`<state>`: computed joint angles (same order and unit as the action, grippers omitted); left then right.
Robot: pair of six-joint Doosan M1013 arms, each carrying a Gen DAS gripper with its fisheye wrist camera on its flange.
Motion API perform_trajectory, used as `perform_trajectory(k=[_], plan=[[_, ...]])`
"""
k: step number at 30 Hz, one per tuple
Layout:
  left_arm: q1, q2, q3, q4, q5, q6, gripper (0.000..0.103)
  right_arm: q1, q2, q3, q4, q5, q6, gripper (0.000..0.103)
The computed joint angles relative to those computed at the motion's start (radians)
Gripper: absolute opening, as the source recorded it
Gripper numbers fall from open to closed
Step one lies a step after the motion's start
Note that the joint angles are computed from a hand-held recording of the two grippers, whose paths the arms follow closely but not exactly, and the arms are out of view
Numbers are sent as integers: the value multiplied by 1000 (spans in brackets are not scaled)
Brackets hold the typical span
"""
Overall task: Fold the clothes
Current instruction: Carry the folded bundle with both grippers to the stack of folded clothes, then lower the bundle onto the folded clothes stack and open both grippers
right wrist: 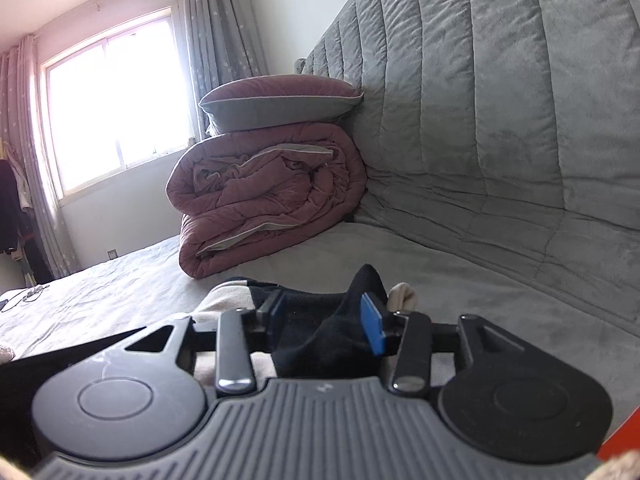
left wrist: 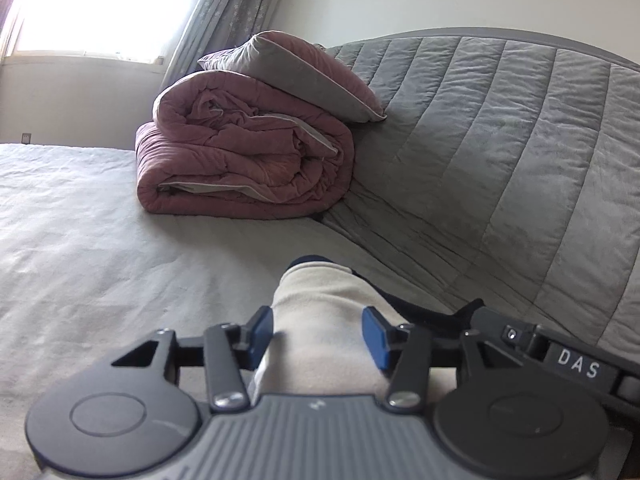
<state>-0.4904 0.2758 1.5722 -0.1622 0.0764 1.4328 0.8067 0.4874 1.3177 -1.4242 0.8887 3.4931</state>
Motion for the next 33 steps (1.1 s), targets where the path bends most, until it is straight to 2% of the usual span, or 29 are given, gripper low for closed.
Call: perform_trajectory(k=[2, 4, 9, 14, 23, 33], plan=[[-8, -17, -2, 212, 43, -208, 51, 8, -11, 0, 20, 10, -14, 48], [-13, -34, -2, 269, 83, -261, 52, 14, -24, 2, 42, 17, -29, 48], [-21, -72, -9, 262, 193, -250, 55, 38, -52, 7, 77, 44, -40, 49], [-31, -110, -4, 279, 268, -262, 56, 66, -68, 1, 108, 74, -58, 51], [-37, -160, 1, 240, 423, -236, 57, 107, -92, -4, 178, 99, -74, 57], [-45, -212, 31, 276, 527, -322, 59, 142, -111, -14, 305, 139, -122, 64]])
